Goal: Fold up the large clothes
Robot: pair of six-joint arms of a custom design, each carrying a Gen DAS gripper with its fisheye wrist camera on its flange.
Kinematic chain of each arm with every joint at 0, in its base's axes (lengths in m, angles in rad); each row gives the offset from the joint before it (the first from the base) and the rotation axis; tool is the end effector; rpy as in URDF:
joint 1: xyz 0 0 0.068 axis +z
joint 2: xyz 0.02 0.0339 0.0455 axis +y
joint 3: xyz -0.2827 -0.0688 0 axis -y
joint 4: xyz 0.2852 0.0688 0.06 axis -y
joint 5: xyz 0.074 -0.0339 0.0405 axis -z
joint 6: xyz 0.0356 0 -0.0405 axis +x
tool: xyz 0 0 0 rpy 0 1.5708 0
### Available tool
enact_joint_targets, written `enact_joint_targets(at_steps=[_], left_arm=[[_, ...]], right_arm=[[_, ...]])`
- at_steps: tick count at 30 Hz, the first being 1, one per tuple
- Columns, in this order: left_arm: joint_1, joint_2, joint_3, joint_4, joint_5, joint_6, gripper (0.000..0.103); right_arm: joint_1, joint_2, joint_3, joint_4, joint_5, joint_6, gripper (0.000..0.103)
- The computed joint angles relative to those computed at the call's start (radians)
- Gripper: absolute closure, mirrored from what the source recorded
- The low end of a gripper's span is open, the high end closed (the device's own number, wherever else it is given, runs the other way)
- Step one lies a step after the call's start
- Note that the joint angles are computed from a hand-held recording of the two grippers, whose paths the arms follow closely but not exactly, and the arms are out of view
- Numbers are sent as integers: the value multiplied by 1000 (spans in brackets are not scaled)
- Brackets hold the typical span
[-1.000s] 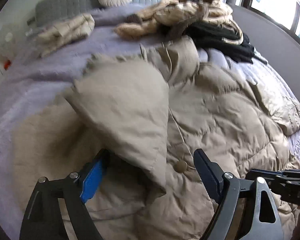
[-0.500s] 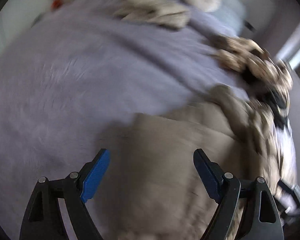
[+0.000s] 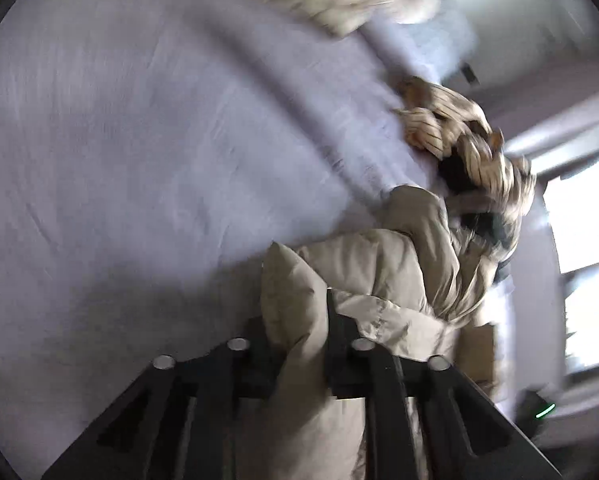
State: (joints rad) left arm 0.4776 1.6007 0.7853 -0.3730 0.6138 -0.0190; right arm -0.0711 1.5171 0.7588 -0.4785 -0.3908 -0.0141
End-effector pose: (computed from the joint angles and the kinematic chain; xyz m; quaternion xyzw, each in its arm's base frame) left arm 0.2813 0.1225 0.1339 -0.1744 0.9213 -0.2477 0.2438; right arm 0.2884 -0.0069 0.1422 -0.0047 0.9679 0.1843 0.1711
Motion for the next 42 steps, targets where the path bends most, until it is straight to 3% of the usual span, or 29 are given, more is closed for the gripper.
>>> enact_joint_targets(at_steps=[2, 5, 8, 10, 13, 14, 15, 16, 17, 18, 19, 21, 23, 26, 30, 34, 37, 40, 42], left_arm=[[-78, -163, -61, 39, -149, 105, 87], [-149, -121, -37, 54, -339, 211, 86], [-177, -12, -21, 121, -513, 134, 79], [-170, -16, -27, 144, -584, 61, 79], [-141, -82, -22, 114, -637, 59, 79], [-137, -111, -22, 99, -651, 71, 79], [-133, -148, -25, 81, -648, 80, 79], [-124, -199, -32, 50, -613, 88, 79], [-125, -241, -39, 15, -582, 86, 79], [-127, -275, -46, -21, -550, 87, 79], [-145, -301, -62, -51, -540, 89, 79], [-217, -346, -129, -59, -601, 88, 79], [-280, -313, -178, -26, -669, 62, 79], [-290, -263, -218, 32, -670, 25, 79], [-287, -239, -235, 82, -667, 15, 79], [-288, -219, -234, 78, -658, -23, 79], [-298, -218, -245, 89, -673, -44, 79], [-312, -245, -242, 47, -697, -70, 79], [-315, -270, -221, -21, -706, -104, 79]], right_arm=[[-23, 7, -5, 5, -36, 18, 95], [-19, 27, -14, 30, -61, 62, 95], [-13, 36, -23, 39, -94, 88, 95], [-24, 49, -2, 9, -113, 72, 92], [-58, 56, 48, -68, -142, 30, 69], [-71, 43, 55, -74, -151, 21, 49], [-80, 22, 54, -71, -150, 20, 40], [-89, 2, 56, -61, -144, 23, 40], [-92, -3, 69, -62, -141, 23, 48], [-91, -2, 83, -68, -130, 25, 78], [-82, 5, 103, -83, -85, 30, 88], [-69, -6, 127, -108, 48, 64, 88], [-102, -64, 115, -96, 93, 77, 88], [-159, -118, 108, -96, -3, 2, 88], [-112, -14, 156, -138, -97, -124, 88], [-31, 136, 136, -74, 24, -136, 93], [-39, 147, 124, -14, 47, -193, 98], [-58, 113, 138, -49, 122, -203, 98], [-120, 121, 183, -139, 72, -217, 95]])
